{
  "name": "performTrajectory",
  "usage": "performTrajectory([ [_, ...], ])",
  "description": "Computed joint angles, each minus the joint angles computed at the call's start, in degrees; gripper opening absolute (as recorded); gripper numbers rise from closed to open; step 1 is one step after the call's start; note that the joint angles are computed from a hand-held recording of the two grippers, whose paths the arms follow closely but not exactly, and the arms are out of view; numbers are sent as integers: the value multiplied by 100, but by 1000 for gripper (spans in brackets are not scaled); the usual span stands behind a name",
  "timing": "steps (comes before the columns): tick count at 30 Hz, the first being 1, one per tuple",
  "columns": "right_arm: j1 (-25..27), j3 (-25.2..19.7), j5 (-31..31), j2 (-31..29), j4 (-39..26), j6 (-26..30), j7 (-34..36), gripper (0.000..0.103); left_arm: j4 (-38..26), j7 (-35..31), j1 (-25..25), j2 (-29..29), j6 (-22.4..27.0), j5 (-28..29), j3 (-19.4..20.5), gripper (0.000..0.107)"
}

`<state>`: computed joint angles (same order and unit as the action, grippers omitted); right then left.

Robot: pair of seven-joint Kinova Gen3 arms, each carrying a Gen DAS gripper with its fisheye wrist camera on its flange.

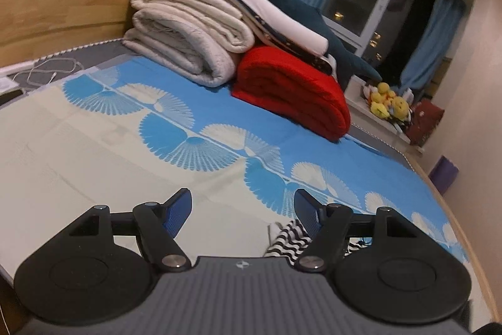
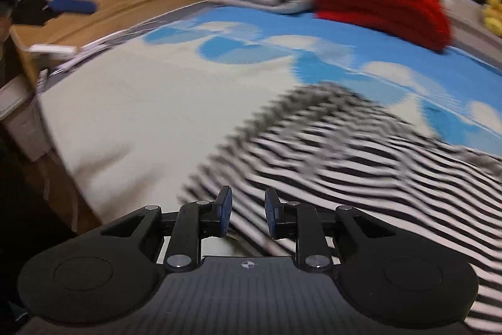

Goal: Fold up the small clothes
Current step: 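Grasp the striped bundle edge with the right gripper and lift it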

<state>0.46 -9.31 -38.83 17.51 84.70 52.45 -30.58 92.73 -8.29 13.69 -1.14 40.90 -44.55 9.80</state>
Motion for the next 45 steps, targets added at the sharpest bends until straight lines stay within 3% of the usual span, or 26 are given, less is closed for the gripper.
performTrajectory([
  [2,-277,-79,283,162,-174,186,-43,30,54,-18,-55,-58,-49,126,-49,77],
  [5,-1073,340,982,419,-439,292,-440,50,189,-18,-189,-177,-210,256,-87,77],
  [7,-1363,498,1370,605,-580,262,-780,51,272,-17,-296,-252,-304,328,-72,77],
  [12,-1102,-84,1787,668,-560,-102,-967,51,444,-63,-567,-403,-528,544,-14,77],
  [15,-1071,-192,1884,637,-479,-272,-906,46,521,-32,-736,-466,-662,692,16,78],
  [16,-1135,-150,1920,589,-398,-427,-889,31,544,-19,-785,-486,-699,748,25,78],
  [18,-1269,-25,2095,571,-347,-663,-1025,13,566,-7,-867,-517,-726,821,68,78],
  [21,-1119,-101,1973,645,-467,-549,-1265,10,599,-18,-961,-564,-759,851,134,78],
  [27,-1064,-310,1686,271,-165,-907,-1203,8,672,22,-1114,-637,-761,783,289,78],
  [34,-932,-608,678,113,-465,-445,-1064,7,609,230,-1121,-599,-637,638,405,78],
  [39,-1124,-215,571,206,-828,-171,-2032,7,414,332,-948,-441,-408,469,442,78],
  [45,224,-13,-693,-18,-1092,8,-2257,7,130,291,-591,-183,-257,400,313,78],
])
